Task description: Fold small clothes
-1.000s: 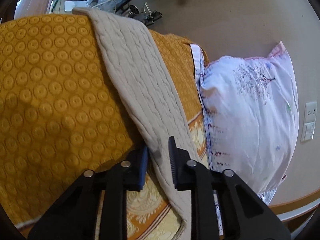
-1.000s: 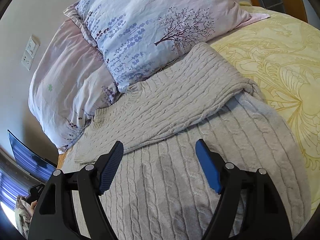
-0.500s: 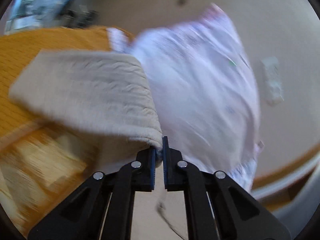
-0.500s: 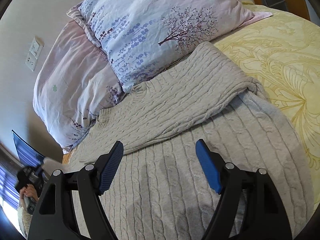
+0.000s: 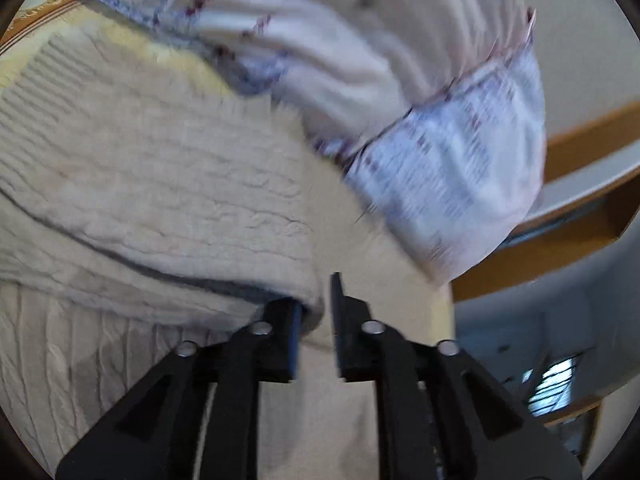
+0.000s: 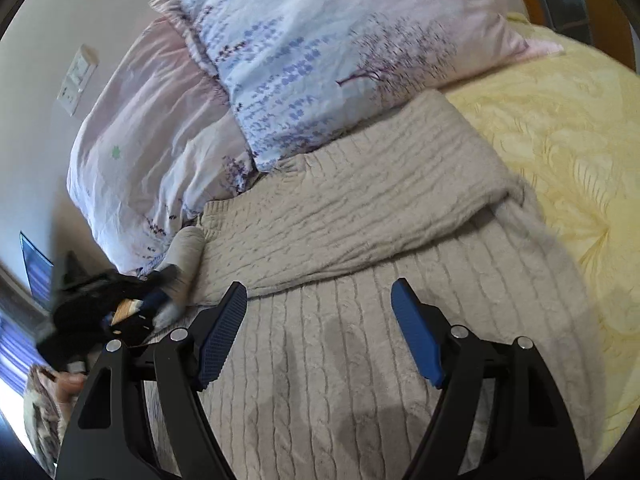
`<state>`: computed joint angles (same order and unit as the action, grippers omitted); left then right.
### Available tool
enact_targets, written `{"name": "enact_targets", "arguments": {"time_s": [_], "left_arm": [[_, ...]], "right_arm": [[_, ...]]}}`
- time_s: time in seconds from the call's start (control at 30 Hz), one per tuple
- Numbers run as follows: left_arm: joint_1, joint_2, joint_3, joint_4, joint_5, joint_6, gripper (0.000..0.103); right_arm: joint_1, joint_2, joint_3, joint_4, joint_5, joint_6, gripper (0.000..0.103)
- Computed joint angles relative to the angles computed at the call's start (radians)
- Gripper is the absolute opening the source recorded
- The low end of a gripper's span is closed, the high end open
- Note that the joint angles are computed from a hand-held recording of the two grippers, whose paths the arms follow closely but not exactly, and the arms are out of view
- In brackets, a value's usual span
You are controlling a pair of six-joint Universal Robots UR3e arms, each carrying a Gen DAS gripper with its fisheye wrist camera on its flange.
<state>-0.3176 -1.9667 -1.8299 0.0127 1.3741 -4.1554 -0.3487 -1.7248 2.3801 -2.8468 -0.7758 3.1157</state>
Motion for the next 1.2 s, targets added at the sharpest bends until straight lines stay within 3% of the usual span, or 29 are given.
{"name": "enact_targets", "arguments": {"time_s": [0.07, 0.1, 0.13, 0.27, 0.3, 0.37, 0.47, 0.57, 0.67, 0.8, 0.93, 0.97, 1.0, 1.03, 1.1, 1.2], "left_arm": [[0.016, 0.037, -0.045, 0.014, -0.037, 0.022, 0.033], [0.029, 0.081, -0.098, 0.030, -0.055, 0.036, 0.046], [0.035, 0.126, -0.152, 0.047, -0.053, 0.047, 0.052], [0.051, 0.392, -0.374, -0.007, 0.067, 0.113, 0.052], [0.059, 0.471, -0.429, -0.058, 0.121, 0.119, 0.050], [0.109, 0.543, -0.493, -0.085, 0.122, 0.128, 0.044], [0.225, 0.635, -0.621, -0.082, 0.047, 0.116, 0.036], [0.278, 0.629, -0.678, -0.045, 0.006, 0.107, 0.019], [0.331, 0.662, -0.742, -0.005, -0.047, 0.111, 0.016], [0.342, 0.655, -0.774, 0.048, -0.057, 0.107, 0.013], [0.371, 0.652, -0.807, 0.093, -0.094, 0.103, 0.012], [0.379, 0.657, -0.815, 0.097, -0.104, 0.104, 0.012], [0.378, 0.657, -0.814, 0.096, -0.103, 0.103, 0.012], [0.374, 0.655, -0.810, 0.093, -0.099, 0.102, 0.012], [0.363, 0.653, -0.801, 0.083, -0.085, 0.102, 0.012], [0.345, 0.649, -0.786, 0.070, -0.063, 0.101, 0.012]], "right_arm": [[-0.002, -0.033, -0.040, 0.084, 0.001, -0.044, 0.076], [0.005, -0.045, -0.075, 0.133, 0.000, -0.069, 0.076], [0.016, -0.049, -0.108, 0.166, 0.002, -0.091, 0.076], [0.151, 0.004, -0.273, 0.197, -0.022, -0.190, 0.075], [0.220, 0.043, -0.334, 0.187, -0.044, -0.219, 0.074], [0.327, 0.110, -0.419, 0.163, -0.078, -0.266, 0.069], [0.500, 0.260, -0.565, 0.092, -0.128, -0.327, 0.061], [0.641, 0.435, -0.756, 0.129, -0.185, -0.383, 0.053], [0.744, 0.581, -0.927, 0.197, -0.259, -0.433, 0.044], [0.819, 0.719, -1.084, 0.271, -0.346, -0.477, 0.043], [0.849, 0.759, -1.105, 0.263, -0.410, -0.490, 0.043], [0.858, 0.766, -1.097, 0.235, -0.426, -0.491, 0.039], [0.870, 0.770, -1.085, 0.196, -0.459, -0.483, 0.024], [0.877, 0.786, -1.100, 0.189, -0.484, -0.472, 0.018], [0.862, 0.789, -1.103, 0.181, -0.466, -0.407, 0.005], [0.804, 0.740, -1.038, 0.091, -0.416, -0.264, 0.005]]}}
